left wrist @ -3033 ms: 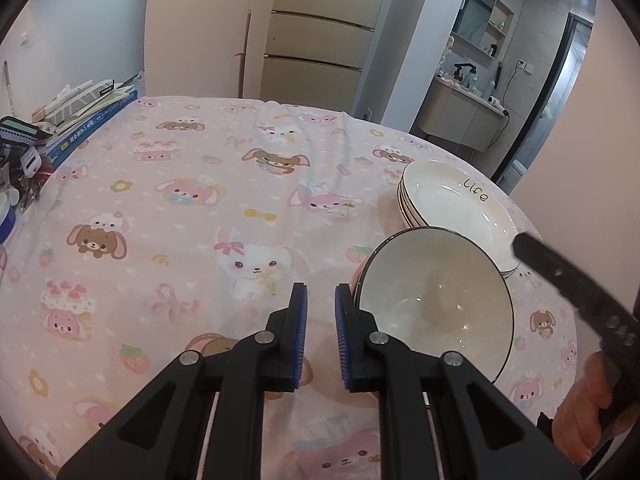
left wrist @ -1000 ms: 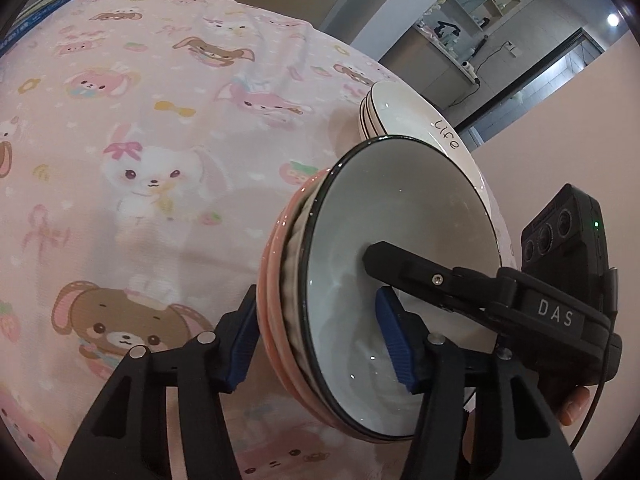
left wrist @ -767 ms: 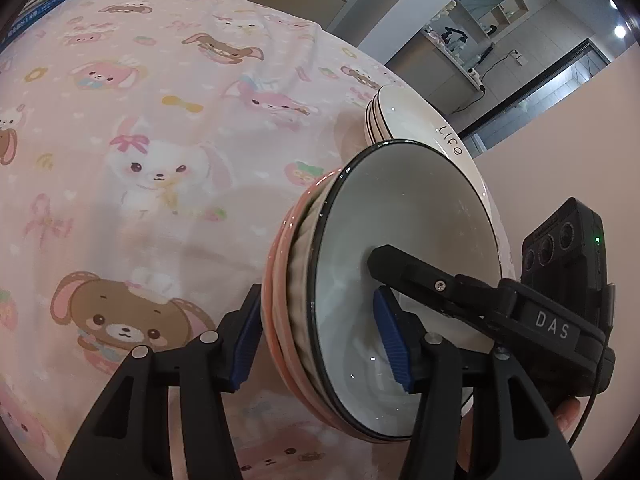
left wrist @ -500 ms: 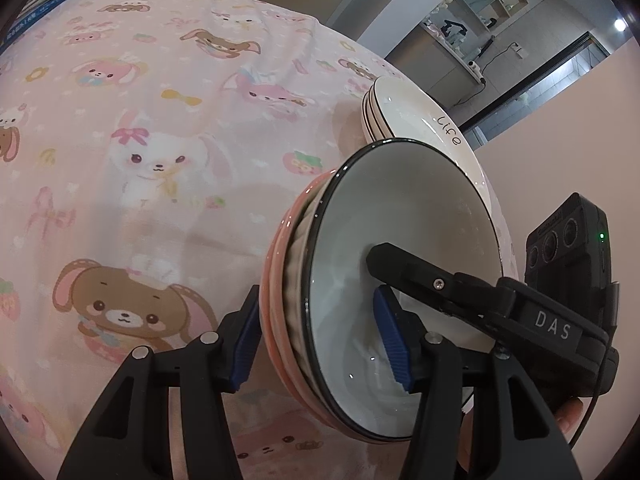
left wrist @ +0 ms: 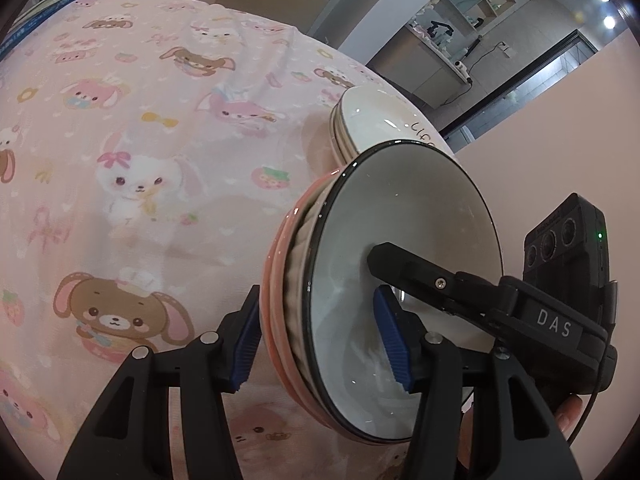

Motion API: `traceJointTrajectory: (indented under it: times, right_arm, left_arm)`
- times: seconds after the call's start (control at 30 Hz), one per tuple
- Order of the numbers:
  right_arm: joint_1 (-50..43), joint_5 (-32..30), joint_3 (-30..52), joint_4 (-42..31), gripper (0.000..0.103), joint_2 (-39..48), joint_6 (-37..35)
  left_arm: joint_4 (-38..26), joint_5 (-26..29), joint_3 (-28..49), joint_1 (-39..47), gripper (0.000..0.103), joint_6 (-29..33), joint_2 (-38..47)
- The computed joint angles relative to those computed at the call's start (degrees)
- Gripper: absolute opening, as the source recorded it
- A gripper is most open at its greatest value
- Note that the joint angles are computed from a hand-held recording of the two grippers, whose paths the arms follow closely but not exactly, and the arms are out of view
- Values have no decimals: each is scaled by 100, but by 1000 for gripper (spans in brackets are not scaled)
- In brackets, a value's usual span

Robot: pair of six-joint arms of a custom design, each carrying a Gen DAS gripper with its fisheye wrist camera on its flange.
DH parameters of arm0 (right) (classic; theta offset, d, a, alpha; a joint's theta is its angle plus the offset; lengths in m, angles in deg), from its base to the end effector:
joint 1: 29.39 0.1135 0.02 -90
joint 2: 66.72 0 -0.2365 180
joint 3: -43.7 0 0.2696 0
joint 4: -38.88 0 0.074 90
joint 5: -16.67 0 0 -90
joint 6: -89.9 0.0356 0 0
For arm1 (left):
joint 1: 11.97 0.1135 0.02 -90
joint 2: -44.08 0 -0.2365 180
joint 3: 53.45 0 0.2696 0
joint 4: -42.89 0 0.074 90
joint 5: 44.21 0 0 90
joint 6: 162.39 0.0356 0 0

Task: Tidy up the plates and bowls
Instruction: 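Lift the nested bowl stack with both grippers and carry it over the plates, then lower the bowl stack onto the white plate stack with both grippers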

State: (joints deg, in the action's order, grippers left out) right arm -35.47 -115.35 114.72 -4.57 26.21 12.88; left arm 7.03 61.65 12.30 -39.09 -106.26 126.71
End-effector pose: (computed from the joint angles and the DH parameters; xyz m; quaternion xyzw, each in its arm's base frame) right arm 0.3248 -0.0106 0.1578 0.0756 0.9121 0.3616 0.1777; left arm 0.2743 -0.1514 0.1836 -0.0113 0.9395 -0.2732 0.2063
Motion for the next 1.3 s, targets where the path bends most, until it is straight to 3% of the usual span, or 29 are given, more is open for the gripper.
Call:
traceJointTrajectory:
  times: [0.23,0.57,0.87,1.3]
  right_arm:
    - [-312,-170,601,-578,49,97,-209]
    - [-677,-214,2155,-1552,49,954,-592]
    - [-854,-310,3177,-2009,50,1712,-826]
    - [-1008,-151,4933,-2772,50,3182,-973]
  left_arm:
    - [-392,-144,826,-163,53,21,357]
    - [-862,-179,2381,-276,53,16,1446]
    - [-1249,-278,3536,-313,54,93,2324]
    - [-1895,111,5511,-202,53,308,4030]
